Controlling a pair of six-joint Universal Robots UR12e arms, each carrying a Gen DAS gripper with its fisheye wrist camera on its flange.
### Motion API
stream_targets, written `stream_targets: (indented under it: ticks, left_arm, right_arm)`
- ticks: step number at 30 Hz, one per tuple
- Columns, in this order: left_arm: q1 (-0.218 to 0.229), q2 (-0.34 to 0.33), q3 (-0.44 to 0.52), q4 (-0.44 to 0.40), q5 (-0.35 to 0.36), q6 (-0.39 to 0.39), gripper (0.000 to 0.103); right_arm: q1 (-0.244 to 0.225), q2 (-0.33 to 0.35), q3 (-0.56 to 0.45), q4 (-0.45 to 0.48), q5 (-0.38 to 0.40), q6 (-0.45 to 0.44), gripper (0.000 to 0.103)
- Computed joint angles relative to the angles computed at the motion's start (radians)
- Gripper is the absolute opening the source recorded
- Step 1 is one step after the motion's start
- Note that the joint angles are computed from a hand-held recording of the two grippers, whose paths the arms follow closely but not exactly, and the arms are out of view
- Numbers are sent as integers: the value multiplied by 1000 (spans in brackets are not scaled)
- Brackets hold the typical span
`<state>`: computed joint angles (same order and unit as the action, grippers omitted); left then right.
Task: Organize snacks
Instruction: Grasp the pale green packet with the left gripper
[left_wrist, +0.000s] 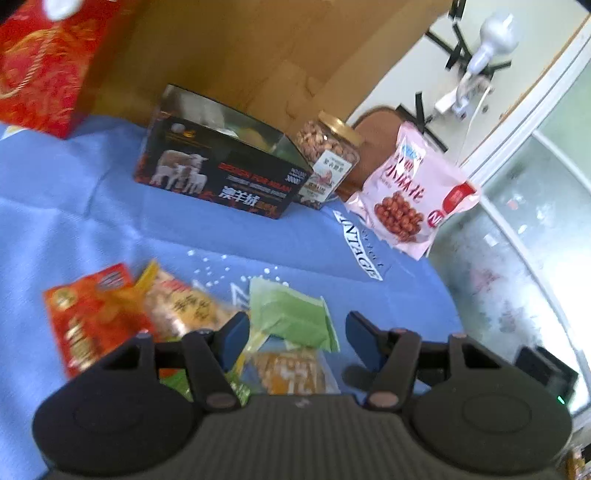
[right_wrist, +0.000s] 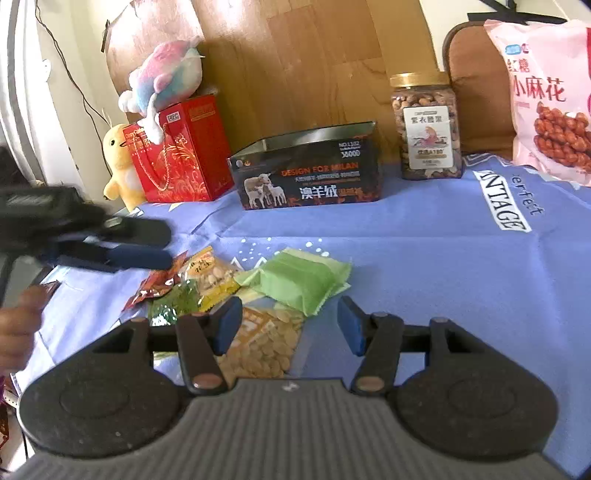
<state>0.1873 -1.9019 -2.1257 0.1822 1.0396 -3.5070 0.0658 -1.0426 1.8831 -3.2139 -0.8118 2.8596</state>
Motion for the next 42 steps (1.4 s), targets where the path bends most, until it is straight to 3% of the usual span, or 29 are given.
stream_targets:
  ticks: [7,12,15,22,24,25,26,28,30,34,42]
  left_arm:
    - [-49,-60,119,-168,96,58,69]
    - [-50,-84,140,-221,55,28,69]
    - [-85,-79,145,-241,100,69,69]
    - [-125,-85,157,-231,149,78,69]
    - [-127,-88,160,-227,153,58,63]
    - [-130,-88,162,-230,163,49,51]
    - [-136,-89,164,-231,177,44,49]
    - [-151,-88,164,-233,196,51,44]
    - [-173,-85,160,-214,258,68,43]
    - [-196,-76,158,-212,317,90,42]
    - [-213,-67,142,-184,343,113,41]
  right_arm:
    - [-5,16,-20,28,4,-10,59]
    - [7,40,-59,81,-13,-46,60]
    - [11,50,-64,49,-15,-57,59]
    - [4,41,-41,3,-45,-78,59]
    - [2,40,-41,8,-44,-81,58]
    - [3,40,-40,3,-49,-79,55]
    - [6,40,-38,-6,-62,-82,53]
    - [13,39,-29,-42,-97,-89,41]
    - [14,40,-26,-57,-112,-90,37]
    - [11,38,-13,-91,-118,-90,31]
    - [5,32,8,-135,-115,-55,30]
